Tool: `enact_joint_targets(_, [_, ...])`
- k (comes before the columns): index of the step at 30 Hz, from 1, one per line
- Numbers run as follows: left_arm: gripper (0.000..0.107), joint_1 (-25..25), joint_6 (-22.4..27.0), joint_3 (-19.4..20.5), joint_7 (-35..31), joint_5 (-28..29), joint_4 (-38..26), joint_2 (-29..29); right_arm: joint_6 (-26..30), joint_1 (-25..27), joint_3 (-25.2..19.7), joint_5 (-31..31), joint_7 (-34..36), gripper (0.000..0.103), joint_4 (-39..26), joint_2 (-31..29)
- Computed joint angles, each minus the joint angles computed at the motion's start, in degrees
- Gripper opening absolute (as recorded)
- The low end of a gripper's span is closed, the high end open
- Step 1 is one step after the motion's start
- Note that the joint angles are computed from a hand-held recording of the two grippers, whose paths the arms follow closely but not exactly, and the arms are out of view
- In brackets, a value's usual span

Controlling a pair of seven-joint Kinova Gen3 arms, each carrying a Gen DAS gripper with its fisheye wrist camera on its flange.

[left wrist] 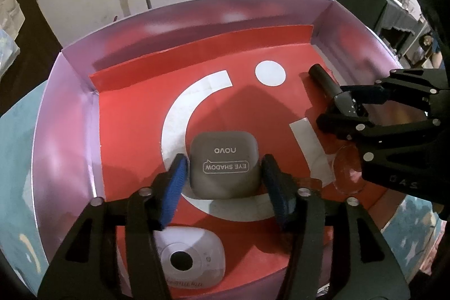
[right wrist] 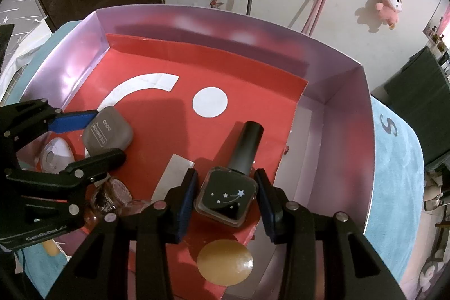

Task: Organize rigid objects
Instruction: 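Carry the eye shadow case and black bottle into the box and open both tools, then lift both tools out of the box toward the remaining items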

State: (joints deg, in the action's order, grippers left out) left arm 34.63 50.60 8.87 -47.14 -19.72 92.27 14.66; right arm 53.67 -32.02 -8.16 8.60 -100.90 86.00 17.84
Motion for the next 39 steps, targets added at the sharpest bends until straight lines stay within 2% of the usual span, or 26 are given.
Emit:
enact_joint_targets(10, [0.060, 0.13, -1.20, 0.38, 2.21, -1.19, 1.88, -2.80, -0.28, 0.89, -0.21, -1.69, 0.08, 0.048, 0.49, -1.66])
enact_joint_targets(13, [0.063, 0.59, -0.78, 0.83, 4.08, -2.01, 1.81, -3.90, -0.99, 0.79, -0.38, -1.55, -0.78, 0.055, 1.68, -3.66])
enact_joint_targets(15, [0.069, 1.22, -0.69, 1.29, 5.93, -3.25, 2.31, -5.21, -1.66, 0.64, -0.67, -1.23, -1.54, 0.062, 2.86, -5.76])
enact_joint_targets(18, [0.069, 2.60, 0.59, 2.50, 9.67, -6.37, 3.10, -7.52, -2.15, 0.65, -1.30, -0.89, -2.50, 0.066, 4.25, -8.88])
enact_joint_targets(24, [0.075, 5.04, 5.08, 7.01, 18.80, -13.86, 4.61, -12.11, -3.64, 0.76, -3.47, -0.05, -5.58, 0.077, 7.94, -16.32])
enact_joint_targets(26, [0.075, 6.01, 7.19, 9.13, 22.63, -16.85, 5.23, -13.85, -3.81, 0.53, -4.83, 1.42, -7.68, 0.083, 9.07, -18.87])
enact_joint_targets(29, [0.076, 6.63, 9.98, 12.15, 26.90, -19.51, 5.64, -15.82, -4.96, 0.78, -7.12, 3.56, -11.14, 0.088, 11.55, -23.30])
enact_joint_targets(31, [0.078, 7.19, 12.26, 14.53, 30.56, -21.47, 6.39, -17.32, -5.64, 1.38, -8.17, 3.03, -12.20, 0.091, 12.97, -26.28])
enact_joint_targets(33, [0.083, 7.57, 13.91, 16.75, 33.59, -23.28, 7.52, -18.50, -6.36, 2.21, -9.99, 3.38, -13.92, 0.096, 14.82, -29.22])
enact_joint_targets(35, [0.083, 8.18, 16.52, 19.43, 36.95, -25.20, 8.35, -19.48, -7.03, 3.23, -12.04, 4.03, -15.54, 0.098, 16.60, -31.76])
enact_joint_targets(39, [0.084, 8.49, 17.63, 22.92, 42.41, -25.88, 10.84, -22.13, -8.62, 5.65, -16.45, 4.50, -18.93, 0.103, 20.95, -36.87])
